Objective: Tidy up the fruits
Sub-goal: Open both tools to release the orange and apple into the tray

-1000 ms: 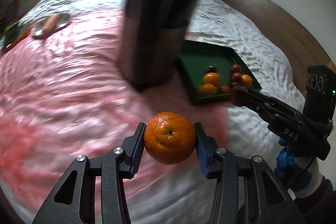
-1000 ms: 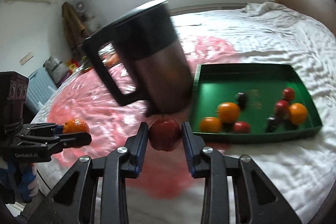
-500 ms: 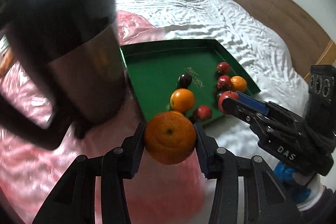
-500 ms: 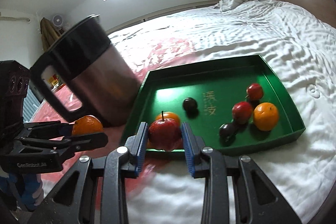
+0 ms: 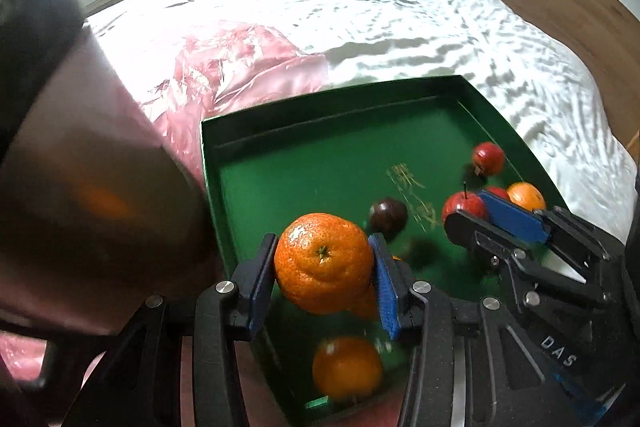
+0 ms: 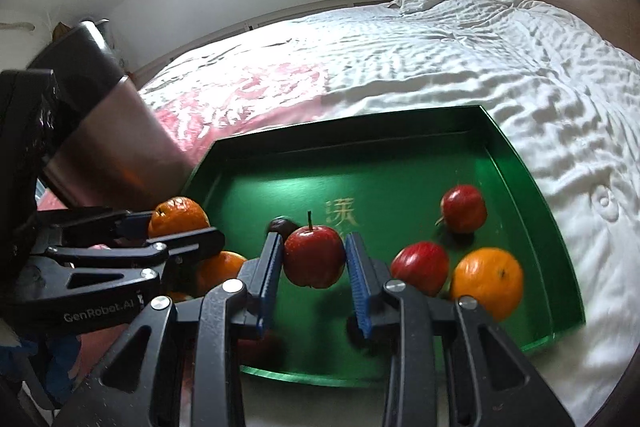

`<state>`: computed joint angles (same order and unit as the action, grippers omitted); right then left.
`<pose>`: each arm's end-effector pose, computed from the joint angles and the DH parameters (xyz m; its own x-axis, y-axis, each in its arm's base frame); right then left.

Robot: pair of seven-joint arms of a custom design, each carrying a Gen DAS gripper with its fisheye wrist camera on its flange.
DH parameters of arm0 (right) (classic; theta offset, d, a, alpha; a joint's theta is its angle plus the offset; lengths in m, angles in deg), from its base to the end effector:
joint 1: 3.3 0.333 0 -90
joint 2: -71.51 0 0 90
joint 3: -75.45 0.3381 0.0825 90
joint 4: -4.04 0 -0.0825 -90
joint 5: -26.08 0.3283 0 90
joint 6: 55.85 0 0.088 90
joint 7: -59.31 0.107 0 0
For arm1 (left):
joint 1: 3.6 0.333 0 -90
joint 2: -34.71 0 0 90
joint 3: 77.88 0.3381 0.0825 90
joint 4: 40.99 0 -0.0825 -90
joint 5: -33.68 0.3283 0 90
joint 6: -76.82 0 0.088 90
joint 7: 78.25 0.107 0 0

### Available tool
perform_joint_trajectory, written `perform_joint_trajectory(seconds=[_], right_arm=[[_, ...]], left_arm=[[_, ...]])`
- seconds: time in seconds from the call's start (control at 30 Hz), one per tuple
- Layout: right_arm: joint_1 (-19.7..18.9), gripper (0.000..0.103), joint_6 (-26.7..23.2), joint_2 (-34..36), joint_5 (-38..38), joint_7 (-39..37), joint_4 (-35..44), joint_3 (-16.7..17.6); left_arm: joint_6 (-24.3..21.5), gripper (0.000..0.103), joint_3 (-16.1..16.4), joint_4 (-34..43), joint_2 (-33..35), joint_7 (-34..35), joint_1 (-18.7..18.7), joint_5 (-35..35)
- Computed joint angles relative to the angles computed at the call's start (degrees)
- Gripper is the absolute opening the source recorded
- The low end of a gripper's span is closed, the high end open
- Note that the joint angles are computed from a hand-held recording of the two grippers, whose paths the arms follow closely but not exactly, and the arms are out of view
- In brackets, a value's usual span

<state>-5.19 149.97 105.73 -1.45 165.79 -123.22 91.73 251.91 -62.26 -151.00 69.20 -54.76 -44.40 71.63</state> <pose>0.5410 0.1803 0.2821 0.4329 -0.8799 -0.1958 -0.6826 -0.1781 -0.7088 0.5414 -0.3339 0.2927 -0.0406 -0.9957 0.0835 -0.8273 -0.0134 -0.5616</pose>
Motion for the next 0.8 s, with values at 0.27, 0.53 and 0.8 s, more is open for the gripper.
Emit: perform_joint_trajectory(seconds=[0.27, 0.53, 0.8], right_arm=[[0.9, 0.087, -5.7, 2.3, 2.2, -3.2, 4.4, 0.1], [2.1, 0.088, -7.2, 1.9, 6.7, -6.7, 4.4, 0.0], [3.1, 0.094, -6.4, -0.2, 9.9, -7.8, 2.2, -1.0]], left_arm=[[-3.0, 0.040, -6.4, 3.8, 3.2, 5.3, 5.6, -5.2], [-2.8, 0.040, -6.7, 3.5, 3.4, 8.1, 5.4, -9.1], [-2.7, 0.049, -1.6, 1.1, 0.4, 4.7, 0.3, -4.6]])
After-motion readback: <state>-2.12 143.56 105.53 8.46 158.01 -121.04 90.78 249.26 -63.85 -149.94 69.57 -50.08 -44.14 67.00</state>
